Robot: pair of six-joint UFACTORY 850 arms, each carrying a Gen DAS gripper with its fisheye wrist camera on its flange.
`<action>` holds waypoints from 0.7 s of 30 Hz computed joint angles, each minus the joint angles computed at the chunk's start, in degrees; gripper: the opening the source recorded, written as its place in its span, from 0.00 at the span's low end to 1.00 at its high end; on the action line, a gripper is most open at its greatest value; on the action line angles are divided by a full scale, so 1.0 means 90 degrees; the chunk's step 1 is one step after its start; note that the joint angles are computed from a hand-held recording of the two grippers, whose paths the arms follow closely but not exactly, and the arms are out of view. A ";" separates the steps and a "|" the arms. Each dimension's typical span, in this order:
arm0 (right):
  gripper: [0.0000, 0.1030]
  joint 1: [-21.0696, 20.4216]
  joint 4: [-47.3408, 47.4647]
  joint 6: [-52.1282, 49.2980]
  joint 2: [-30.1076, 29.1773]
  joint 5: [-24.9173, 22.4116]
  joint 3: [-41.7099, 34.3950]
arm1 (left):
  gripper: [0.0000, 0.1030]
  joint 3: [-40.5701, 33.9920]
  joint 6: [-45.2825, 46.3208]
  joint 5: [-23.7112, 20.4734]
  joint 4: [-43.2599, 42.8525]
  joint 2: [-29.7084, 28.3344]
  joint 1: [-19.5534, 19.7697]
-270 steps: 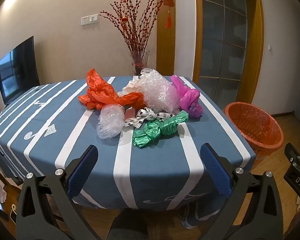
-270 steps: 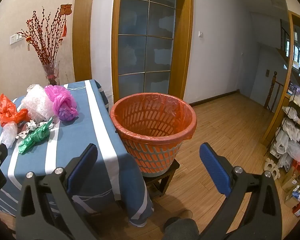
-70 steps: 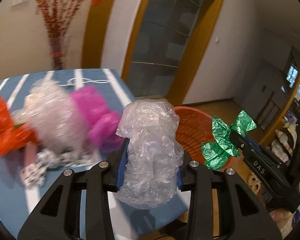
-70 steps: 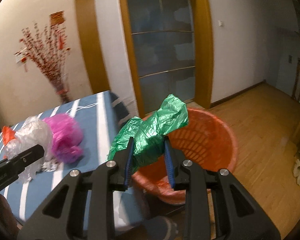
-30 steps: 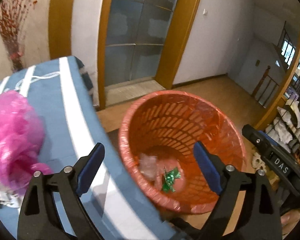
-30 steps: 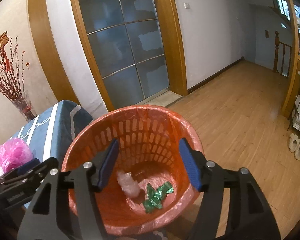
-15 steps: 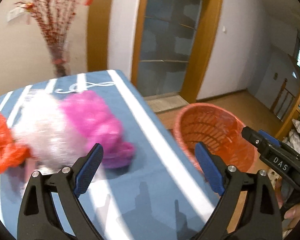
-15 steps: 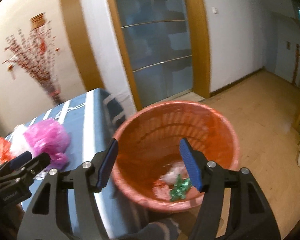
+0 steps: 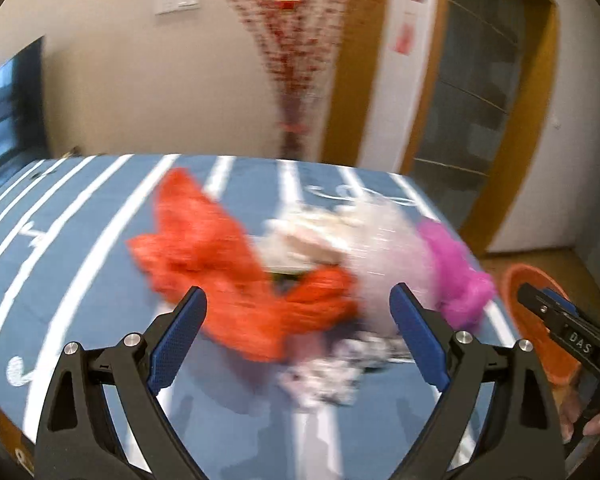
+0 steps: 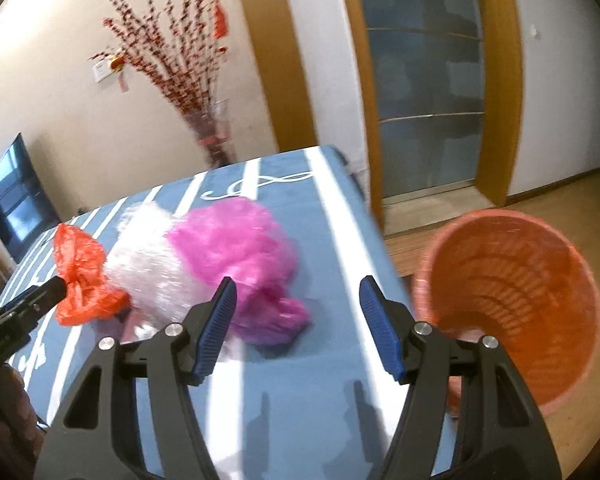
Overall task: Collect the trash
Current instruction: 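Drop the bubble-wrap bag into the basket by opening the left tool, then grasp the orange bag with the left tool while the right tool grasps the pink bag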
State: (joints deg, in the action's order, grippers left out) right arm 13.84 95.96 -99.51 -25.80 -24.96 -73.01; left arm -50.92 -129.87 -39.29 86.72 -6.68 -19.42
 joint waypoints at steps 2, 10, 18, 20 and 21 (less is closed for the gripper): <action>0.61 0.0159 -0.0268 0.0307 -0.0124 0.0034 -0.0173 | 0.89 0.0185 -0.0070 -0.0083 -0.0027 0.0140 0.0152; 0.60 0.0561 -0.1163 0.1112 -0.0471 0.0523 -0.0518 | 0.89 0.0618 -0.0320 0.0007 -0.0091 0.0366 0.0505; 0.31 0.0528 -0.1934 0.1910 -0.0722 0.0524 -0.0654 | 0.89 0.0621 -0.0574 0.0373 0.0113 0.0267 0.0746; 0.29 0.0499 -0.1624 0.1580 -0.0655 0.0555 -0.0554 | 0.89 0.0540 -0.0558 0.0414 0.0116 0.0196 0.0800; 0.27 0.0491 -0.1523 0.1479 -0.0639 0.0570 -0.0530 | 0.89 0.0494 -0.0522 0.0432 0.0115 0.0146 0.0852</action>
